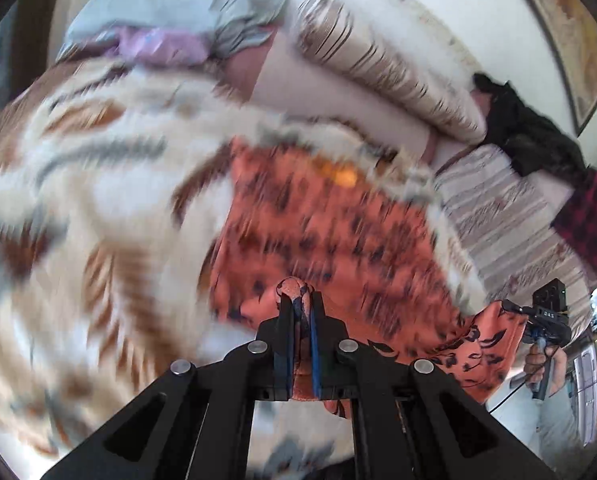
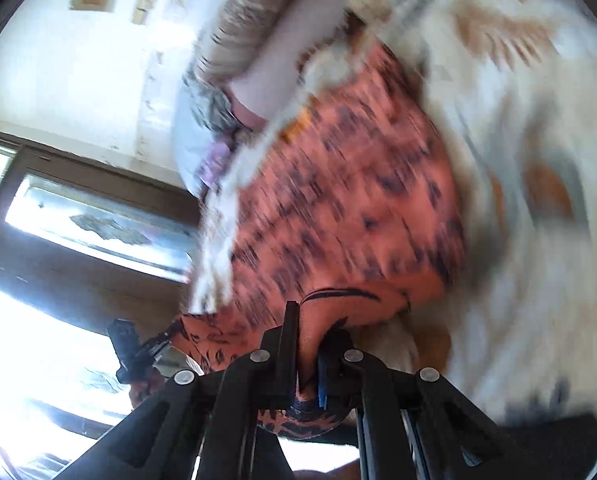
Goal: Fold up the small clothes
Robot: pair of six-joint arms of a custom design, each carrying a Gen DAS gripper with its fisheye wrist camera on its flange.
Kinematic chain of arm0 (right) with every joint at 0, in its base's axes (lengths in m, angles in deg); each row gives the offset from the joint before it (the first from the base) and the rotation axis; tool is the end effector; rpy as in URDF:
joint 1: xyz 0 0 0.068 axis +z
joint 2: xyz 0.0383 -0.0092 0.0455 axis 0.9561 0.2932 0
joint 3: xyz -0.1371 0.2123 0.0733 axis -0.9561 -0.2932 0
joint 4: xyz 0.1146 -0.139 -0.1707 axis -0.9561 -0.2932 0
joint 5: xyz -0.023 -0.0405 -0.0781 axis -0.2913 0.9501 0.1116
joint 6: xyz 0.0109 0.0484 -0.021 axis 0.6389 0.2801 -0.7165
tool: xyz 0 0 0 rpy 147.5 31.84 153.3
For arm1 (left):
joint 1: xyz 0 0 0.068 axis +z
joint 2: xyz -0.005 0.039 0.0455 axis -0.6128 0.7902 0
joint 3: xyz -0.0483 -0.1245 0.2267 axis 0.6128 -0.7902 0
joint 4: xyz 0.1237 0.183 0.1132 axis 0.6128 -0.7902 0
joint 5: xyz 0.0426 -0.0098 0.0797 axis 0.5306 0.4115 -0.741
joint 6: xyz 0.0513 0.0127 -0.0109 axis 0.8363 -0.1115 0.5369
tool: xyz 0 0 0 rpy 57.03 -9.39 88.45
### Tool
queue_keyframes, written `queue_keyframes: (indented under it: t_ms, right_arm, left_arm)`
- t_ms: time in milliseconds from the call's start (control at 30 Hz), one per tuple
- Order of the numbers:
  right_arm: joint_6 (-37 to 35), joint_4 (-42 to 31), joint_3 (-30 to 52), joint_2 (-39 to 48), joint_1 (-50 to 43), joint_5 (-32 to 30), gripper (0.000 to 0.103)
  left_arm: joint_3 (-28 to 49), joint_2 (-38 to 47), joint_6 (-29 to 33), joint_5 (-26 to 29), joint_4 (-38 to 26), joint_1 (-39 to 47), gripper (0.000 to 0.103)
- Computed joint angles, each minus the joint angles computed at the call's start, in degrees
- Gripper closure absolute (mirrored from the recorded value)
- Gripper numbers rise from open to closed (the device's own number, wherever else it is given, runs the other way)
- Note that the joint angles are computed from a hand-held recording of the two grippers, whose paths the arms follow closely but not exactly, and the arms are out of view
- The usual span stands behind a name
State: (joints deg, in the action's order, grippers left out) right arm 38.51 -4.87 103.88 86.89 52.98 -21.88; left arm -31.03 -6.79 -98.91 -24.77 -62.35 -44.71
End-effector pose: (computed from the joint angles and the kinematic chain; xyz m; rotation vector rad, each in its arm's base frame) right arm 0.2911 -0.0713 0.1574 -0.0718 2.3154 1.3675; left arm 0.1928 -0.0309 0.2659 -0.2966 2.3685 -0.5295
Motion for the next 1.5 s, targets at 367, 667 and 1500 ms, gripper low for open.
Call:
queue_keyframes:
  t_ms: [367, 667, 1500]
  right_arm:
    - [37.9, 21.8, 37.2, 31.1, 15.0, 27.3, 0.041]
    - [38.1, 48.8, -9.0, 11.2, 10.6, 19.2, 0.033]
    - [35.7, 60.0, -27.7, 6.4, 9.2, 25.5, 0.035]
  left_arm:
    - [35.1, 58.9, 4.9, -9.0, 10.1, 7.8, 0.029]
    - [-6.8, 25.9, -4.8, -5.5, 32.2, 6.5, 0.014]
    - [-23.3, 13.0, -24.9, -34.1, 25.3, -26.7, 0.025]
